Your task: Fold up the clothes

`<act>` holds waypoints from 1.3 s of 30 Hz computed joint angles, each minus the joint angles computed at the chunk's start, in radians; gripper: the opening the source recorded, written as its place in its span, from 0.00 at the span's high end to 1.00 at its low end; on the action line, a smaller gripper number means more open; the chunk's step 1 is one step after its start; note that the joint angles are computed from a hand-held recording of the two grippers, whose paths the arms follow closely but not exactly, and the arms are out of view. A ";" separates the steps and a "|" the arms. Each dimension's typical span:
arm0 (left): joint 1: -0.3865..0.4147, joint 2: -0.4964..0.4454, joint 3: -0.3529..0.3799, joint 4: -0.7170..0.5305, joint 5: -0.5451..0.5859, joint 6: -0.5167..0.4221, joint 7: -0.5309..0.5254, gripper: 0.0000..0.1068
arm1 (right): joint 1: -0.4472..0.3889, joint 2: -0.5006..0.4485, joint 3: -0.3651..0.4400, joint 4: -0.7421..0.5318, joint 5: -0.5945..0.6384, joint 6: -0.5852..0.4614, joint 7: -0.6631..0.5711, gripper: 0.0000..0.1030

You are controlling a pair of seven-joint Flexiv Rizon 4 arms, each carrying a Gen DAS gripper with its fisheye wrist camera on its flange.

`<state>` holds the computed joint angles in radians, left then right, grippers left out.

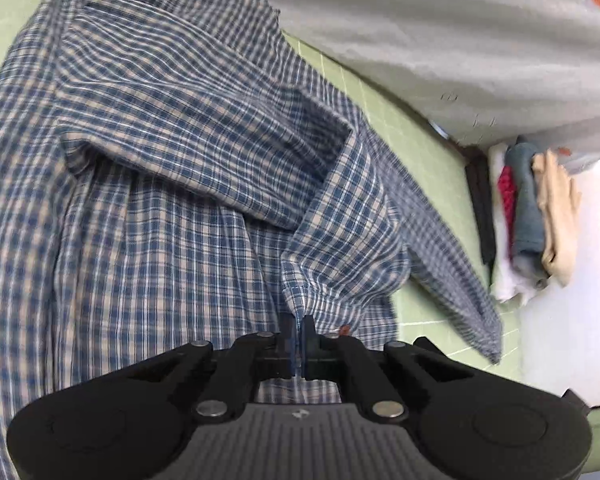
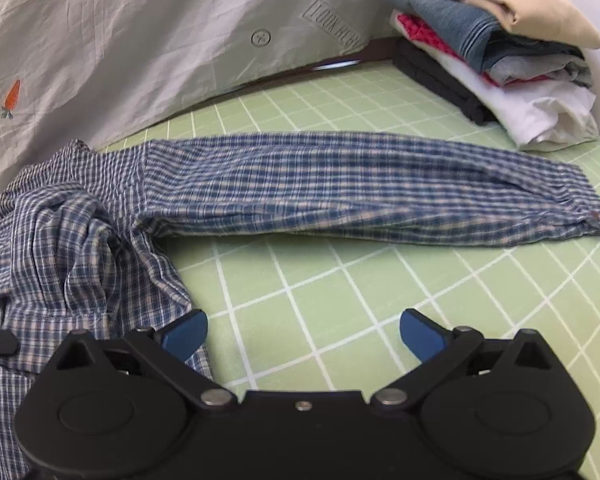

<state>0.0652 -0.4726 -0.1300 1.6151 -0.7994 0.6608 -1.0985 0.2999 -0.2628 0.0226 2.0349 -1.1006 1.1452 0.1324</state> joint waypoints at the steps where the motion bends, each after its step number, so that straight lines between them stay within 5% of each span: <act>1: 0.006 0.017 -0.002 0.021 -0.019 0.003 0.011 0.99 | 0.002 0.008 -0.002 0.005 -0.013 0.000 0.014 0.00; 11: 0.041 0.208 0.053 0.258 -0.348 -0.011 0.083 0.99 | -0.013 0.105 0.051 0.068 -0.098 -0.032 0.063 0.00; 16: 0.043 0.304 0.124 0.375 -0.402 -0.028 0.106 0.99 | 0.003 0.132 0.092 0.088 -0.070 -0.048 0.028 0.00; 28: 0.092 0.461 0.251 0.566 -0.355 -0.083 0.070 0.99 | 0.094 0.154 0.162 0.102 0.039 -0.065 -0.095 0.00; 39: 0.125 0.474 0.277 0.625 -0.136 0.048 0.044 0.98 | 0.155 0.156 0.183 0.102 0.109 -0.106 -0.167 0.00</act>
